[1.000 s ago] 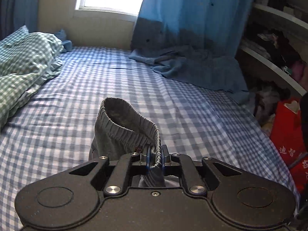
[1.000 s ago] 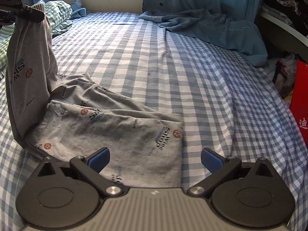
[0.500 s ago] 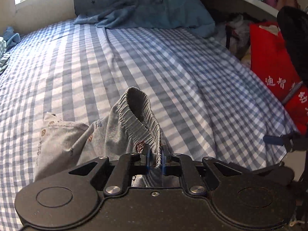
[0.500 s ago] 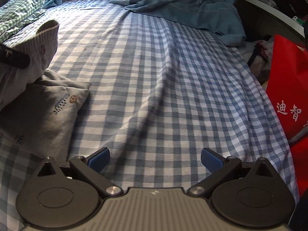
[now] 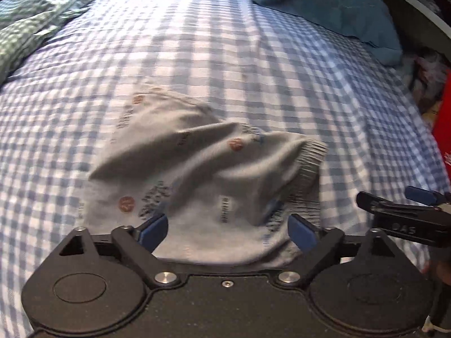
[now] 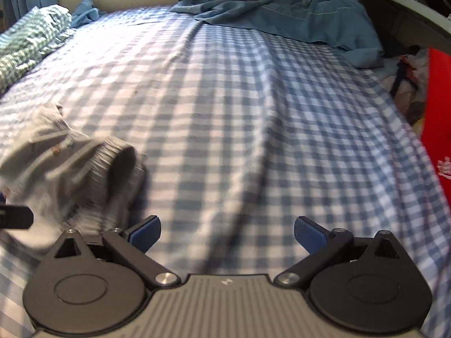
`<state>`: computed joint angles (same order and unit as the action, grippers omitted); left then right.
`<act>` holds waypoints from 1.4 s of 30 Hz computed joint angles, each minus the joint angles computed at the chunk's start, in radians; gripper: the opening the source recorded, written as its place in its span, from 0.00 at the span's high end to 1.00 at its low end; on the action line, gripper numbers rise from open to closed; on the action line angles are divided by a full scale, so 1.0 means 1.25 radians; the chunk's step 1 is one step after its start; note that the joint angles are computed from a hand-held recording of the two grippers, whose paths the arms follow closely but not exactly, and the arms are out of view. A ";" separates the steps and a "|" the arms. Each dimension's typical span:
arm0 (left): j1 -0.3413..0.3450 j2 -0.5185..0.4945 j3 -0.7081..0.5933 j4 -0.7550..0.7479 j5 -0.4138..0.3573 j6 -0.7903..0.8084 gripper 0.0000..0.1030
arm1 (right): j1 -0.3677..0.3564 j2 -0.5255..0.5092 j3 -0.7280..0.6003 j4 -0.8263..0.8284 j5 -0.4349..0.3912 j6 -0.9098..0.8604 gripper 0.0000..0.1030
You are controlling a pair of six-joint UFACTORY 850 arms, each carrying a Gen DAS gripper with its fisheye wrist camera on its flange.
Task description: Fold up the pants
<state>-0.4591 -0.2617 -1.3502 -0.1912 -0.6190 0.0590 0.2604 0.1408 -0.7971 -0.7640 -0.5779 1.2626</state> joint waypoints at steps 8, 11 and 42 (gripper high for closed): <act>0.047 -0.066 -0.044 0.319 -0.040 -0.334 0.01 | 0.013 -0.143 -0.141 0.231 0.019 -0.173 0.00; 0.063 -0.102 -0.071 0.339 -0.113 -0.312 0.01 | 0.031 -0.163 -0.140 0.232 -0.046 -0.189 0.00; 0.058 -0.409 -0.471 0.287 -0.121 -0.150 0.00 | -0.097 -0.156 -0.084 0.145 0.129 -0.134 0.00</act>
